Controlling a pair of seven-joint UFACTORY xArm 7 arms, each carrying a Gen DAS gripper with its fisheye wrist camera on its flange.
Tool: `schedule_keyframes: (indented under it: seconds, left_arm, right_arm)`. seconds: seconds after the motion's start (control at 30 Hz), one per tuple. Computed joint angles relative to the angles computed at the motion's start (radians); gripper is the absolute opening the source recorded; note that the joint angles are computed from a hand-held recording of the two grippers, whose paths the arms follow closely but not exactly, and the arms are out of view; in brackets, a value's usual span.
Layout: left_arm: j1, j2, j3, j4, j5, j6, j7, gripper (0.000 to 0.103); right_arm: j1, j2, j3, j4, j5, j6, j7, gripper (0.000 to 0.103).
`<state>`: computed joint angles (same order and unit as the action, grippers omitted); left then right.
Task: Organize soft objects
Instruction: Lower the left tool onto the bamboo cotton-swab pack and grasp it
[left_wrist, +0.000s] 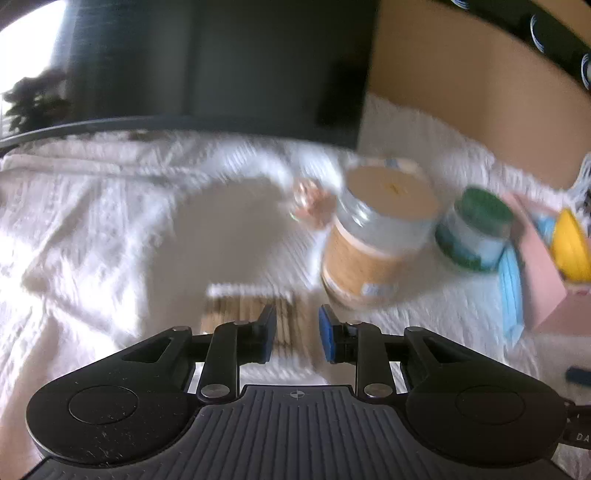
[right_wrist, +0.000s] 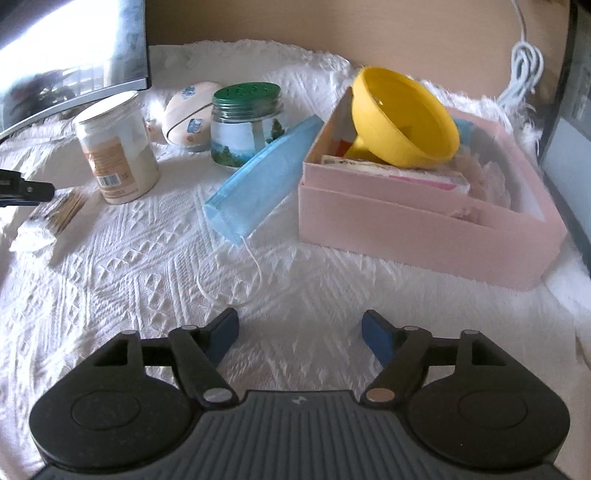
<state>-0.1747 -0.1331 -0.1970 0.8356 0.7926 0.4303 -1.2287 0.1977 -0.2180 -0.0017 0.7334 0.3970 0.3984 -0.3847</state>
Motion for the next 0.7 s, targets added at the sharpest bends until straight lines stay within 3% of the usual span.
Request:
schedule_keyframes:
  seconds: [0.07,0.17,0.33,0.57,0.63,0.7]
  left_arm:
    - [-0.016,0.041,-0.025,0.045,0.022,0.101,-0.038,0.031]
    - [-0.047,0.067,-0.013,0.066,0.077,0.143,-0.083,0.031]
    - [-0.071,0.075,0.016,0.063,0.057,0.088,-0.038,0.047]
    - [-0.068,0.077,0.041,0.049,0.045,0.01,-0.019,0.056]
    - [-0.053,0.053,0.043,0.018,0.087,-0.034,-0.066,0.054]
    - [-0.03,0.012,0.009,-0.012,0.259,-0.001,-0.231,0.054]
  right_arm:
    - [0.01,-0.001,-0.005,-0.013,0.022,-0.028,-0.019,0.078]
    - [0.031,-0.011,-0.027,-0.038,0.081,-0.064,-0.079,0.081]
    - [0.068,-0.038,-0.045,-0.098,0.155,-0.153,-0.138,0.085]
    - [0.074,-0.034,-0.046,-0.106,0.134,-0.178,-0.103,0.089]
    - [0.077,-0.032,-0.048,-0.106,0.13,-0.18,-0.099,0.09]
    - [0.081,-0.033,-0.052,-0.108,0.13,-0.183,-0.098,0.09]
